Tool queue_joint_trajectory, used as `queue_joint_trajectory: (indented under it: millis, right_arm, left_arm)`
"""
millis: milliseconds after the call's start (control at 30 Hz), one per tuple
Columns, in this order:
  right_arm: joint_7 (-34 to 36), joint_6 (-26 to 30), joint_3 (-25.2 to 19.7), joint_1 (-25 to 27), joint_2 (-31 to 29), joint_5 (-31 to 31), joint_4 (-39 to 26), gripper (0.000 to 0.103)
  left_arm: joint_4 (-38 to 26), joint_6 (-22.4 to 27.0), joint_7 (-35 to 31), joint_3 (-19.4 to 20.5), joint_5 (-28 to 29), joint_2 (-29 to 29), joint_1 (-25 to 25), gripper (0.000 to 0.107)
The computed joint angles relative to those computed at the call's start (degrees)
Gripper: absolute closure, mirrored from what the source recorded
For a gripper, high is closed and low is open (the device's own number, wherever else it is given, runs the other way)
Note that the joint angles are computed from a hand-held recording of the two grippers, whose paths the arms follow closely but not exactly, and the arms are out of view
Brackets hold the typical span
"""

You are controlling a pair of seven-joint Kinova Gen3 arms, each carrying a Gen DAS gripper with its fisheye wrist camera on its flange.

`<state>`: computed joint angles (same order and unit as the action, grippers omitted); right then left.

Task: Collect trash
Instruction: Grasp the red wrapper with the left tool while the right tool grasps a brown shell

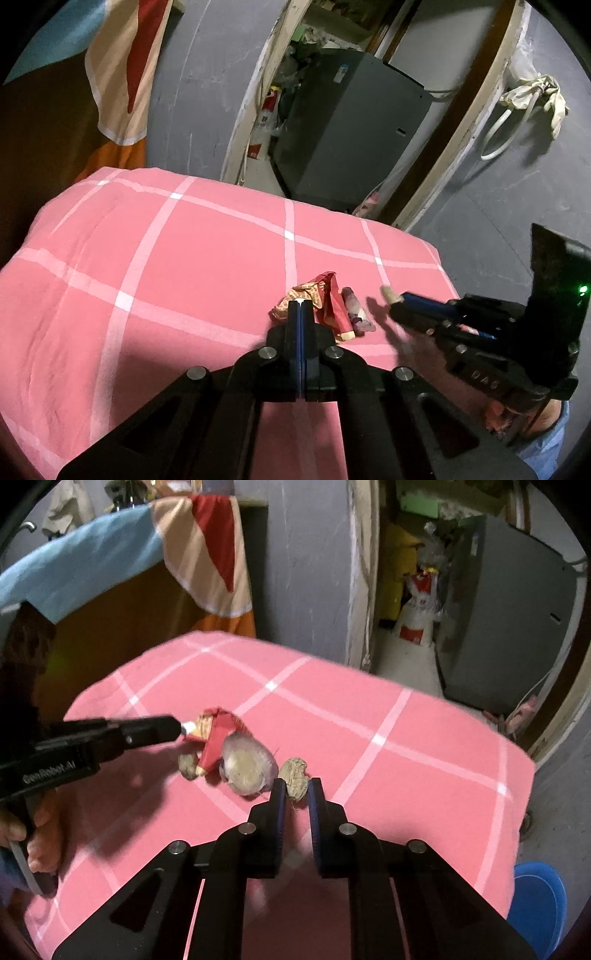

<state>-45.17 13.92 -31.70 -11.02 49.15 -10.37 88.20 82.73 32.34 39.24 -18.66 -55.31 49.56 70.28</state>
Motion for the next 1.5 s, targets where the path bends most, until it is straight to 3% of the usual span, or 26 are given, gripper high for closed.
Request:
queue_joint_trajectory:
  millis: [167,400,567,667,800,1067,1167,1200,1300,1500]
  right_arm:
    - [1.43,-8.27,-8.18,7.25,0.35,0.92,5.63,0.093]
    - [-1.05,-21.39,-17.93,16.24,1.66,7.79,14.75,0.093]
    - [-4.40,-26.44,-20.06,19.07,2.64,12.07,18.52,0.093]
    - [-6.66,-26.44,-19.96,19.65,2.65,13.96,19.15,0.093]
    - [-9.33,-25.92,-18.43,18.86,2.25,16.16,19.05,0.093]
    - [-15.42,-21.01,-18.27,18.99,3.30,21.08,16.07,0.093]
    - [-17.56,-20.12,-18.85,19.68,3.81,23.21,15.64,0.093]
    - [-18.29,-19.70,-19.06,19.85,3.98,23.90,15.40,0.093]
    - [-20.04,-18.53,-19.43,20.09,4.34,25.52,14.67,0.093]
    - [-20.98,-17.47,-19.68,20.23,4.54,26.35,14.03,0.093]
  left_arm:
    - [-2.01,3.63,-0.95,0.25,-0.86,0.94,1.04,0.107]
    - [-3.13,9.81,4.09,0.25,-5.71,1.79,3.70,0.107]
    - [-8.14,16.33,-2.23,5.98,-4.65,2.45,0.25,0.107]
    - [-9.16,15.71,-4.57,8.12,-1.65,2.42,-2.53,0.107]
    - [-7.32,9.39,-7.67,9.81,2.79,1.18,-6.73,0.107]
    - [-6.29,4.75,-13.00,6.37,7.49,0.60,-7.11,0.103]
    - [-5.19,4.58,-13.11,4.30,7.32,0.25,-5.28,0.076]
    - [-5.65,5.78,-13.20,3.89,7.33,0.62,-4.69,0.059]
    - [-5.71,7.15,-12.68,2.93,5.86,1.16,-3.55,0.056]
    - [-7.76,5.76,-19.91,7.51,10.00,1.53,-9.15,0.056]
